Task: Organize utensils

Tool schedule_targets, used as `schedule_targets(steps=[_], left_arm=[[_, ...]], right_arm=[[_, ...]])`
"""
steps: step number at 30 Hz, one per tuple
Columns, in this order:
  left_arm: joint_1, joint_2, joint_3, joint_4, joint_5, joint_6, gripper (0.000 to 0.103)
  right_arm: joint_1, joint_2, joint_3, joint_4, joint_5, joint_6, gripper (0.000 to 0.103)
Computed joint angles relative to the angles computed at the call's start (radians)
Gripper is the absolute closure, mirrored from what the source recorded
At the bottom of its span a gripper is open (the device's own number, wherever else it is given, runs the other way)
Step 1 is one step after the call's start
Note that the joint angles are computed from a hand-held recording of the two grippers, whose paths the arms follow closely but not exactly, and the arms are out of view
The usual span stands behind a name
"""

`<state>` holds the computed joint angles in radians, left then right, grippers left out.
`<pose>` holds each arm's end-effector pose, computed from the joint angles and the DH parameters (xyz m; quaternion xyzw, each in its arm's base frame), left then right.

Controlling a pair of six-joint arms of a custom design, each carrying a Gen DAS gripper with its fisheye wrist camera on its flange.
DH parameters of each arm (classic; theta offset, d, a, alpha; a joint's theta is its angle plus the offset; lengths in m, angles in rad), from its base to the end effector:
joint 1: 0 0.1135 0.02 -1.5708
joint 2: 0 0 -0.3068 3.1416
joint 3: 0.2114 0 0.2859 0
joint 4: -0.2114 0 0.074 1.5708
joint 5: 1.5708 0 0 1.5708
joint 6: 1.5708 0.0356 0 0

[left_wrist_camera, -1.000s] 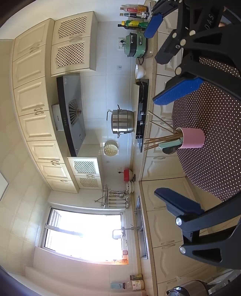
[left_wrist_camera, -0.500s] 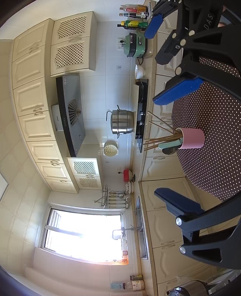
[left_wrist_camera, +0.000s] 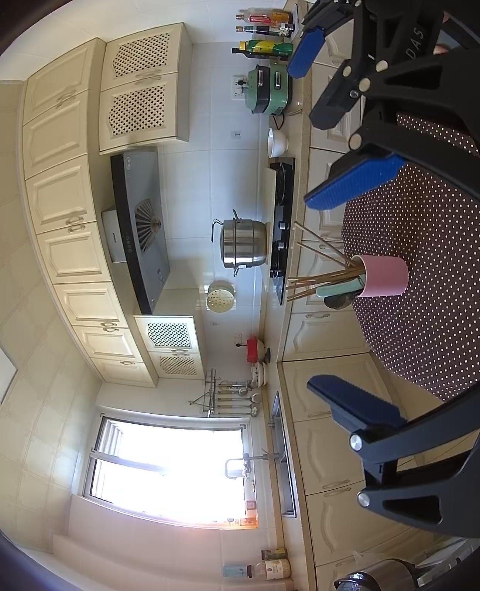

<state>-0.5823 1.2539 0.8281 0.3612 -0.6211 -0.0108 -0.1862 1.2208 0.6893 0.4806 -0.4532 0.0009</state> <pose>0.2674 -0.1512 0.3375 -0.0047 0.7254 0.0229 0.6879 0.2899 -0.0387 0.3063 -0.0881 0.7177 0.1000 0.6835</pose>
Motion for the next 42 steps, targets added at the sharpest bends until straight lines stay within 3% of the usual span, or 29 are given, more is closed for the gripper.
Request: schedule_targets(steps=[42], left_arm=[[0.083,0.064,0.012,0.015,0.083,-0.008,0.014]], right_arm=[[0.053,0.065,0.028,-0.002,0.051,0.008,0.013]])
